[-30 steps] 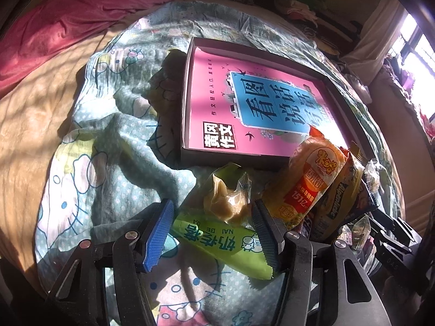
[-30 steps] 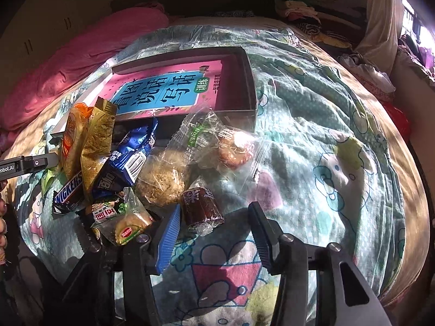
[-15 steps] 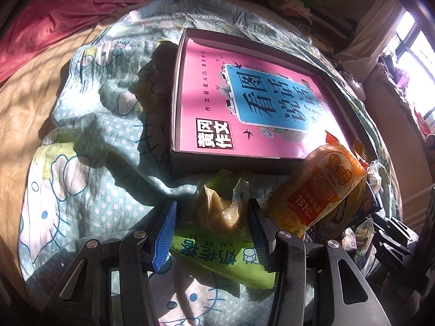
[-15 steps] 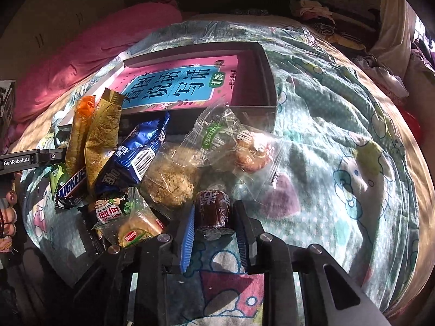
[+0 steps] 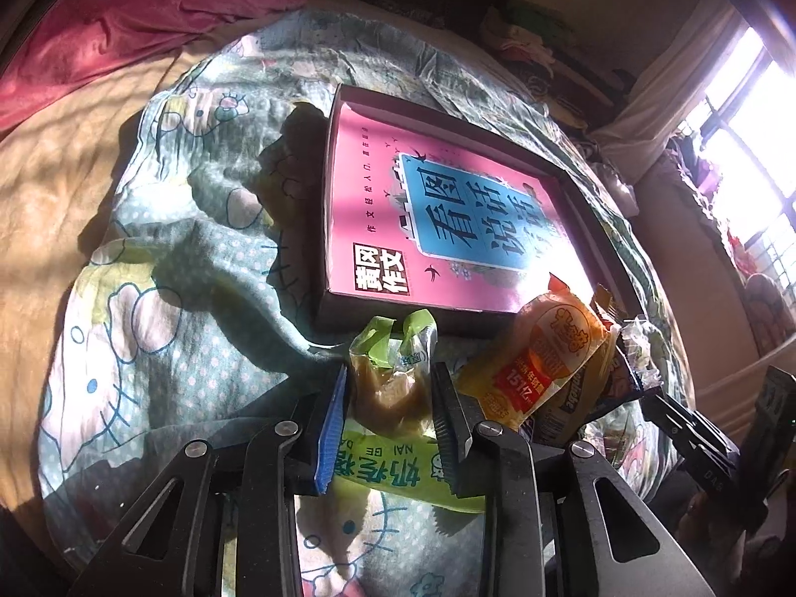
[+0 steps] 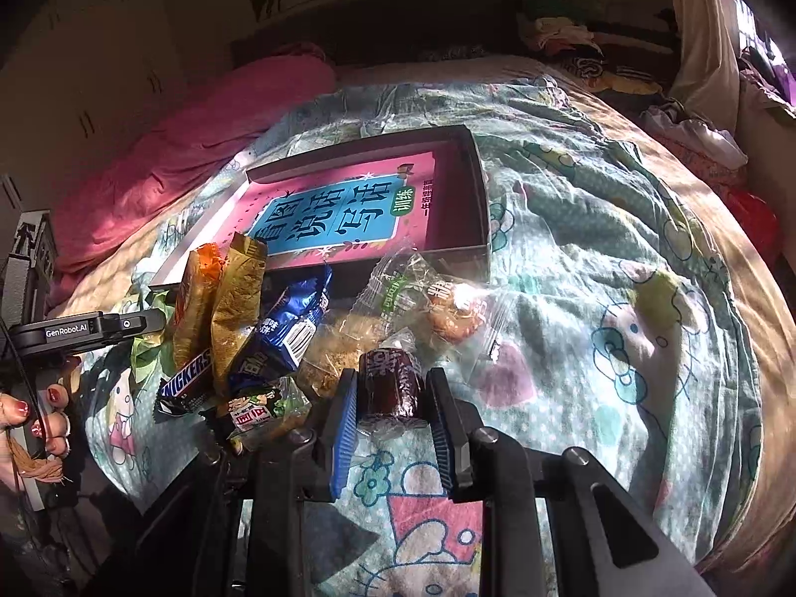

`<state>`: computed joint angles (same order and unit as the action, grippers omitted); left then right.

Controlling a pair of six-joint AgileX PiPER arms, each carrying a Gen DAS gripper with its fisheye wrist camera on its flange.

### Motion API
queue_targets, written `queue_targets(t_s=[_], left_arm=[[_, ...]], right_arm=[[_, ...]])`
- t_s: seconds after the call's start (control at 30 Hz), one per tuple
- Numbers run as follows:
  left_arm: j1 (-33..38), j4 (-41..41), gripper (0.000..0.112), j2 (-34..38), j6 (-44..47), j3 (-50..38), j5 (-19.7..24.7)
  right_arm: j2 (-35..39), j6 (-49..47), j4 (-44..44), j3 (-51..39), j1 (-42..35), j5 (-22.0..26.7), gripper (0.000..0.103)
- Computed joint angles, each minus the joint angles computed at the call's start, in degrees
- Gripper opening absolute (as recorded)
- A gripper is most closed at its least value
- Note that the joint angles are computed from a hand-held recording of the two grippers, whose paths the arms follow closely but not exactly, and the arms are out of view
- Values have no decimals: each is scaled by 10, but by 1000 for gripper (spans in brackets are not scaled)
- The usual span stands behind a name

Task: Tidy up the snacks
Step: 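Grasp the green-yellow snack with the left tool while the right tool grasps the wrapped brown chocolate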

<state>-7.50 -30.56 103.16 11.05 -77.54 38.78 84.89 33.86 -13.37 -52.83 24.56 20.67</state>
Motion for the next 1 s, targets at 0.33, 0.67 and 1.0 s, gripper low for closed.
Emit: queue_targets(t_s=[0.33, 0.67, 1.0], left_arm=[[-1, 25, 32, -38, -26, -5, -4], [-23, 105, 32, -7, -108, -78, 9], [-56, 190, 32, 64, -194, -188, 42]], right_arm=[[-30, 17, -18, -17, -12, -16, 28], [25, -134, 115, -89, -60, -53, 28], [107, -230, 221, -146, -90, -68, 28]])
